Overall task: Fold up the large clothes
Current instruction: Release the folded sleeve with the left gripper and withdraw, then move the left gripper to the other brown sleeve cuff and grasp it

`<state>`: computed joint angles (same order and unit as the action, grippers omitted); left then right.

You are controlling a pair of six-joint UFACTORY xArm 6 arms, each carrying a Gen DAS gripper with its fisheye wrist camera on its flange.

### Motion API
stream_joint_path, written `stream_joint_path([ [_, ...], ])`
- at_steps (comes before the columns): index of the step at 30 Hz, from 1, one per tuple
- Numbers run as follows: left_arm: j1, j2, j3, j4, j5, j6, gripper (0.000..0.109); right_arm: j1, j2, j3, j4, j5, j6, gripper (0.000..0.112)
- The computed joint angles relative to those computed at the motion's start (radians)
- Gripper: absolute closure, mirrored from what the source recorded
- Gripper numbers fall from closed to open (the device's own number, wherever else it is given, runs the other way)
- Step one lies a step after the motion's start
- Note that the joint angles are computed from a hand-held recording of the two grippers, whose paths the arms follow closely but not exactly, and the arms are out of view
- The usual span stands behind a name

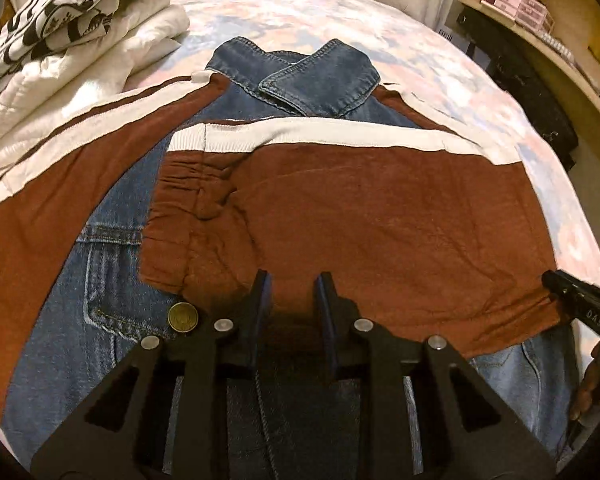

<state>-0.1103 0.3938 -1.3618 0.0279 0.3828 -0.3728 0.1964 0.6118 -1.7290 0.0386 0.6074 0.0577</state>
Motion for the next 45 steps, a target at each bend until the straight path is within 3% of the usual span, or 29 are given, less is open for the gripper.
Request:
stream_joint_path([
  [2,0.002,0.004,-0.003,-0.009,-0.008,0.011,0.086,-0.011,-0.031,0.032,0.062,0.003,-0.021,0.075],
  [5,0.001,0.005,-0.008,-0.026,-0.003,0.025,0.082,-0.005,-0.052,0.046,0.004,0.001,0.014,0.075],
  [8,-0.006,-0.014,0.005,-0.058,-0.001,0.05,0.068,-0.01,-0.045,0.021,0.018,0.016,0.005,0.074],
  [11,-0.015,-0.046,0.031,0.005,-0.005,0.001,0.057,-0.014,-0.062,0.023,0.087,0.023,-0.022,0.074],
  [19,-0.03,-0.163,0.099,0.132,0.014,-0.116,0.056,-0.013,-0.167,0.115,0.197,-0.007,-0.106,0.066],
  [26,-0.05,-0.337,0.234,0.168,0.015,-0.205,0.055,0.029,-0.367,0.304,0.255,-0.058,-0.129,0.061],
  [32,-0.078,-0.486,0.327,0.282,0.065,-0.33,0.054,0.064,-0.543,0.461,0.24,-0.073,-0.108,0.061],
  [45,-0.154,-0.76,0.498,0.397,0.167,-0.494,0.054,0.117,-0.864,0.755,0.143,-0.094,-0.018,0.054],
])
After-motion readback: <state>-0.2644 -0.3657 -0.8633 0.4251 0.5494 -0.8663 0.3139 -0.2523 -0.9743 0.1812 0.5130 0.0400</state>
